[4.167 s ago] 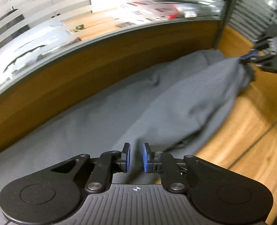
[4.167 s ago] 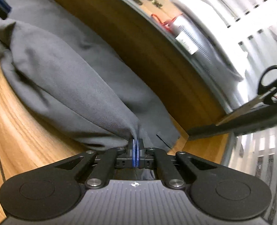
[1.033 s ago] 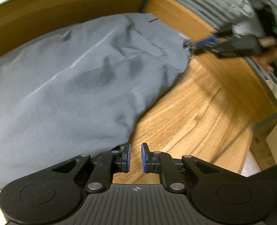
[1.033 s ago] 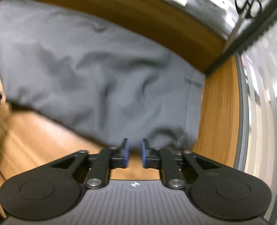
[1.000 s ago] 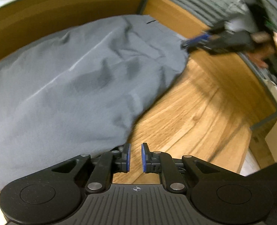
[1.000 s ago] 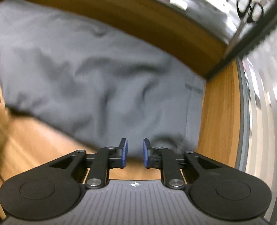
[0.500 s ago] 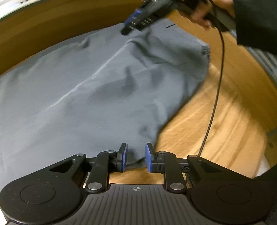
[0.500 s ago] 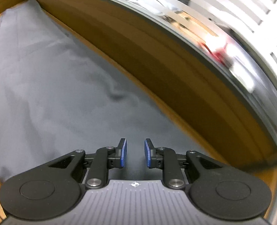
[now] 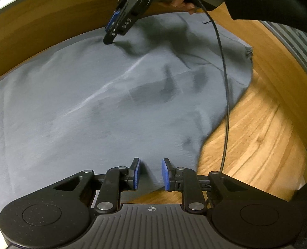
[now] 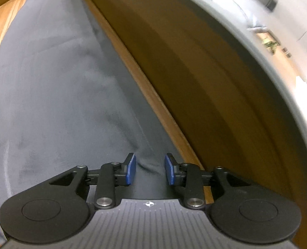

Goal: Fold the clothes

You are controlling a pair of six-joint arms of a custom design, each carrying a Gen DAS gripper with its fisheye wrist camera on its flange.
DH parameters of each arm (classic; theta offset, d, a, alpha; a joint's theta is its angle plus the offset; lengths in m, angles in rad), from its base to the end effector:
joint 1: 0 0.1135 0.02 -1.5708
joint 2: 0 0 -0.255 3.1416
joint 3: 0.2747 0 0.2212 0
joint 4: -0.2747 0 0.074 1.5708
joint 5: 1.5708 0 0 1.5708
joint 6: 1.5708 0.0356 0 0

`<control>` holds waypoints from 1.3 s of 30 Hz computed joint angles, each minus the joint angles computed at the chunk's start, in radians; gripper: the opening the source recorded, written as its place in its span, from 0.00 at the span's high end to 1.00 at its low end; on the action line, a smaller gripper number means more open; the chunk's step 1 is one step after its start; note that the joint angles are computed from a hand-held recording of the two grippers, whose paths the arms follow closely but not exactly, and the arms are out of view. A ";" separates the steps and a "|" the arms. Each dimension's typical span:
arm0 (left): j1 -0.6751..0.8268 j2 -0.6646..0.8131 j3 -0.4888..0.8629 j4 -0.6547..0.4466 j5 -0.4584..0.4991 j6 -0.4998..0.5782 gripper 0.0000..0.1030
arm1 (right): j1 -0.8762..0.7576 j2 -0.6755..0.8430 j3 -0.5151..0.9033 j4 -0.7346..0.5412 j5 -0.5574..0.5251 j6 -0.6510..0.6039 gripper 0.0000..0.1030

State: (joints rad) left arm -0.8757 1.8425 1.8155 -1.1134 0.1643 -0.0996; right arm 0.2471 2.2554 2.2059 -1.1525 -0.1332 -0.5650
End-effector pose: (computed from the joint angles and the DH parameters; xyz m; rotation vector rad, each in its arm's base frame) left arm 0.2187 -0.2713 0.3142 1.1048 2.5695 -0.4898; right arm 0.4219 0.1113 0.2585 -1.1197 2.5176 0.1001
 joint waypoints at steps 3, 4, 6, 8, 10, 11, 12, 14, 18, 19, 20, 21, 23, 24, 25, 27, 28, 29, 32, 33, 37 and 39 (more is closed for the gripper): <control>0.006 -0.004 -0.006 0.002 -0.005 -0.011 0.76 | -0.011 0.040 0.096 -0.071 -0.031 0.022 0.99; 0.006 -0.010 -0.011 0.006 -0.009 -0.017 0.76 | -0.011 0.012 0.056 -0.041 -0.027 0.028 0.99; 0.005 -0.022 -0.021 0.017 -0.019 -0.033 0.76 | -0.007 -0.031 0.017 0.016 -0.007 0.063 1.00; 0.004 -0.037 -0.036 0.026 -0.028 -0.049 0.75 | 0.002 -0.030 0.048 0.025 0.019 0.077 0.99; 0.003 -0.051 -0.052 0.035 -0.043 -0.069 0.73 | 0.022 -0.018 0.042 0.050 0.073 0.055 0.99; 0.001 -0.060 -0.060 0.037 -0.053 -0.077 0.72 | 0.031 -0.011 0.031 0.064 0.095 0.048 0.99; -0.001 -0.069 -0.068 0.038 -0.066 -0.086 0.72 | 0.041 -0.008 0.013 0.078 0.113 0.044 0.98; -0.004 -0.091 -0.089 0.044 -0.091 -0.110 0.70 | 0.060 -0.037 -0.068 0.139 0.161 0.034 0.92; 0.019 -0.152 -0.145 0.041 -0.116 -0.151 0.66 | 0.084 -0.151 -0.213 0.203 0.203 0.057 0.73; 0.027 -0.168 -0.158 0.039 -0.121 -0.159 0.64 | 0.085 -0.186 -0.241 0.198 0.201 0.069 0.70; 0.036 -0.181 -0.169 0.035 -0.125 -0.167 0.64 | 0.084 -0.219 -0.269 0.192 0.198 0.080 0.68; 0.042 -0.193 -0.179 0.031 -0.129 -0.175 0.64 | 0.084 -0.259 -0.303 0.187 0.196 0.093 0.67; 0.052 -0.215 -0.199 0.026 -0.138 -0.192 0.60 | 0.080 -0.354 -0.397 0.183 0.192 0.137 0.63; 0.057 -0.231 -0.214 0.025 -0.140 -0.199 0.58 | 0.078 -0.396 -0.436 0.178 0.190 0.162 0.61; 0.061 -0.244 -0.226 0.026 -0.142 -0.204 0.57 | 0.058 -0.443 -0.463 0.155 0.182 0.176 0.60; 0.061 -0.259 -0.238 0.028 -0.141 -0.209 0.57 | 0.033 -0.561 -0.576 0.144 0.184 0.224 0.59; 0.056 -0.259 -0.238 0.031 -0.136 -0.209 0.57 | 0.027 -0.624 -0.645 0.143 0.190 0.254 0.59; 0.051 -0.258 -0.237 0.034 -0.132 -0.208 0.57 | 0.020 -0.683 -0.710 0.140 0.196 0.282 0.58; 0.018 -0.226 -0.206 0.045 -0.123 -0.191 0.57 | -0.005 -0.829 -0.859 0.114 0.217 0.356 0.58; 0.002 -0.208 -0.186 0.054 -0.120 -0.186 0.57 | -0.016 -0.865 -0.896 0.104 0.225 0.373 0.58; -0.053 -0.129 -0.115 0.110 -0.097 -0.158 0.57 | -0.075 -0.979 -1.002 0.077 0.234 0.420 0.58; -0.078 -0.083 -0.084 0.125 -0.086 -0.145 0.57 | -0.116 -1.023 -1.048 0.071 0.220 0.428 0.58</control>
